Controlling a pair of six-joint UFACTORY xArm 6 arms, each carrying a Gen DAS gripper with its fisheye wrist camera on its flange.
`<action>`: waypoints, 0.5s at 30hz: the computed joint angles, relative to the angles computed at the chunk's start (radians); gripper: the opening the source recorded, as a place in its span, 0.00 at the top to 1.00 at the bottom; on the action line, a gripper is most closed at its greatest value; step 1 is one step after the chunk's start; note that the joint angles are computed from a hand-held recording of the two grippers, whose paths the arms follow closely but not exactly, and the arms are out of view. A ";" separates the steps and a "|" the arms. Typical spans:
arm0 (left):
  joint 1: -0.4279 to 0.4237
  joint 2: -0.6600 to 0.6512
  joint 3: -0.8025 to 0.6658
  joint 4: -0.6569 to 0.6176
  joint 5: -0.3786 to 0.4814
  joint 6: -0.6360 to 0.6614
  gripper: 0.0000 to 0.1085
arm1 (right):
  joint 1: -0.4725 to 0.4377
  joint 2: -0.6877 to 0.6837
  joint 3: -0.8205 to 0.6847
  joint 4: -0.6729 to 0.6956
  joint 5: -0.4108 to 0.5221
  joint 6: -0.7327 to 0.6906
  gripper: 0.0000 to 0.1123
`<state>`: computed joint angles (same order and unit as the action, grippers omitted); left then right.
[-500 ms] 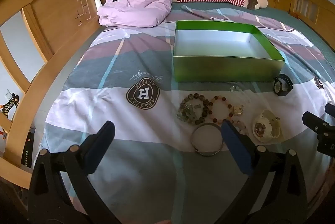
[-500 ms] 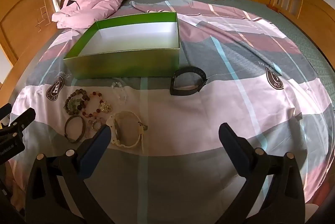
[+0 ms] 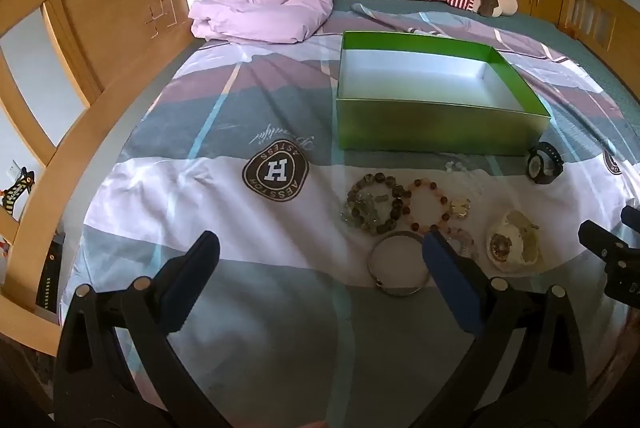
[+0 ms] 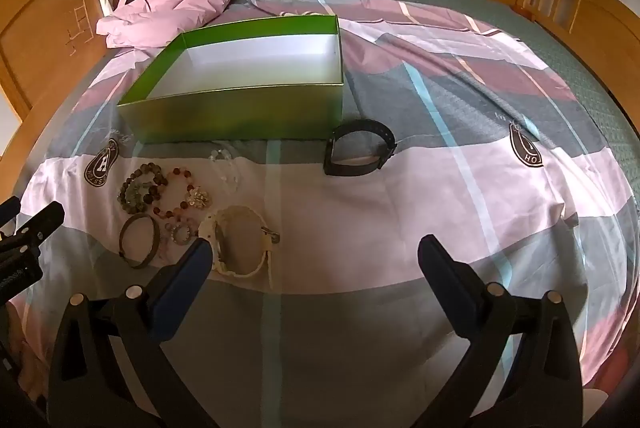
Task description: Organize jewelry
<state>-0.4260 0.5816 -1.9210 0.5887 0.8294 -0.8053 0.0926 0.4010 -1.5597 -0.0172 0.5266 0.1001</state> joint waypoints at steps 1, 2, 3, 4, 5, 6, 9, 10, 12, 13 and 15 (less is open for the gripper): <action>0.001 0.002 -0.004 -0.001 0.003 0.004 0.07 | 0.003 0.020 -0.047 -0.004 0.030 0.007 0.10; 0.000 0.003 -0.005 0.005 0.006 0.002 0.07 | 0.003 0.022 -0.052 -0.004 0.038 0.007 0.10; -0.001 0.005 -0.010 0.005 0.008 0.004 0.07 | 0.003 0.022 -0.051 -0.003 0.037 0.006 0.10; -0.001 0.004 -0.009 0.003 0.006 0.006 0.07 | 0.002 0.024 -0.054 -0.002 0.040 0.004 0.10; -0.001 0.004 -0.008 0.000 0.005 0.008 0.07 | 0.002 0.024 -0.054 -0.004 0.041 0.005 0.10; -0.002 0.005 -0.009 0.001 0.006 0.008 0.07 | 0.003 0.024 -0.054 -0.004 0.041 0.004 0.10; -0.005 0.008 -0.017 0.014 0.019 0.006 0.07 | 0.004 0.023 -0.054 -0.005 0.044 0.006 0.10; -0.006 0.010 -0.019 0.015 0.020 0.006 0.07 | 0.004 0.023 -0.054 -0.007 0.044 0.007 0.10; -0.008 0.013 -0.024 0.018 0.025 0.006 0.07 | 0.004 0.023 -0.054 -0.014 0.044 0.015 0.10; -0.010 0.015 -0.029 0.024 0.032 0.004 0.07 | 0.004 0.023 -0.054 -0.018 0.043 0.019 0.10; -0.012 0.016 -0.031 0.024 0.033 0.007 0.07 | 0.003 0.023 -0.054 -0.017 0.045 0.021 0.10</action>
